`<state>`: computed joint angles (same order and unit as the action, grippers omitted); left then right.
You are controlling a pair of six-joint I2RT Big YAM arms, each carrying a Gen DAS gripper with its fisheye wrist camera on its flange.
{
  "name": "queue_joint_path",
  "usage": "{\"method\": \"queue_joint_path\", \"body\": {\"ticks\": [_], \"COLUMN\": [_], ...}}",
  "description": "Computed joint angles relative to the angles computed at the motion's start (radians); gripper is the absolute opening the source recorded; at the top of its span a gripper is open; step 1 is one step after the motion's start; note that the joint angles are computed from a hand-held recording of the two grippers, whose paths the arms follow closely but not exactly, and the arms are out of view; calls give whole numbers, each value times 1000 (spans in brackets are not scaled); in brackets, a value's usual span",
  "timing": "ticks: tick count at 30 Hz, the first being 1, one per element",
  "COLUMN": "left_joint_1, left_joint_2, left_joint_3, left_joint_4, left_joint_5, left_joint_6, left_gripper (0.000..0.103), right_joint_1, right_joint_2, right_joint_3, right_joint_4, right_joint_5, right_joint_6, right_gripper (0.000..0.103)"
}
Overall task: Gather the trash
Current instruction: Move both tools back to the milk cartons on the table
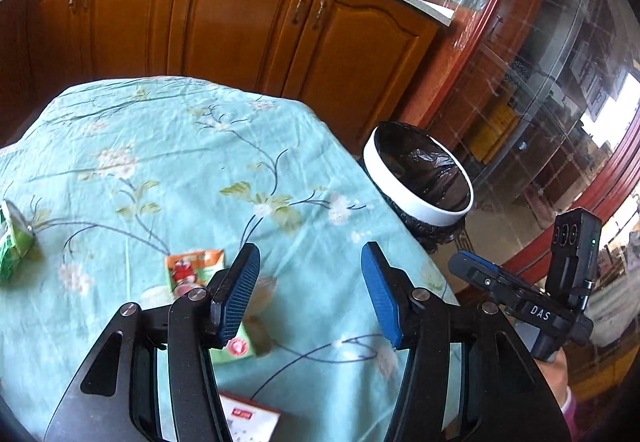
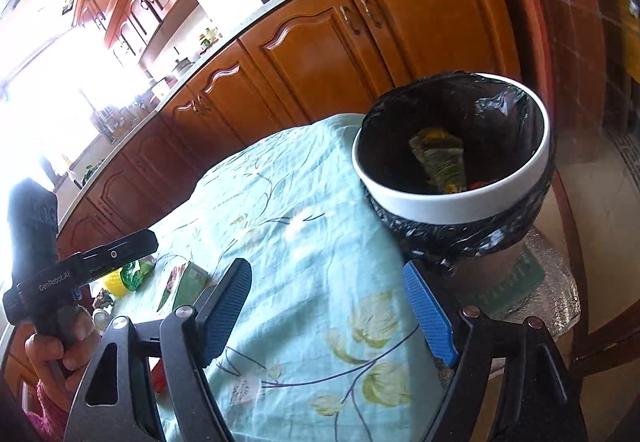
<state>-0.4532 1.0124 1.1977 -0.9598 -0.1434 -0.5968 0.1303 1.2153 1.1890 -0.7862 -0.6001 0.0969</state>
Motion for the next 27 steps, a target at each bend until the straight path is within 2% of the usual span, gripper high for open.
{"method": "queue_joint_path", "body": {"ticks": [9, 15, 21, 27], "left_joint_1": [36, 38, -23, -134], "left_joint_2": [-164, -245, -275, -236], "left_joint_3": [-140, -193, -211, -216], "left_joint_4": [-54, -88, -106, -169], "left_joint_5": [-1, 9, 54, -43], "left_joint_6": [-64, -79, -30, -1], "left_gripper": [55, 58, 74, 75], "right_joint_1": [91, 150, 194, 227], "right_joint_2": [-43, -65, -69, -62], "right_joint_3": [-56, -77, -89, -80], "right_joint_4": [-15, -8, -12, -19], "right_joint_5": [17, 36, 53, 65], "right_joint_6": [23, 43, 56, 69], "right_gripper": [80, 80, 80, 80]}}
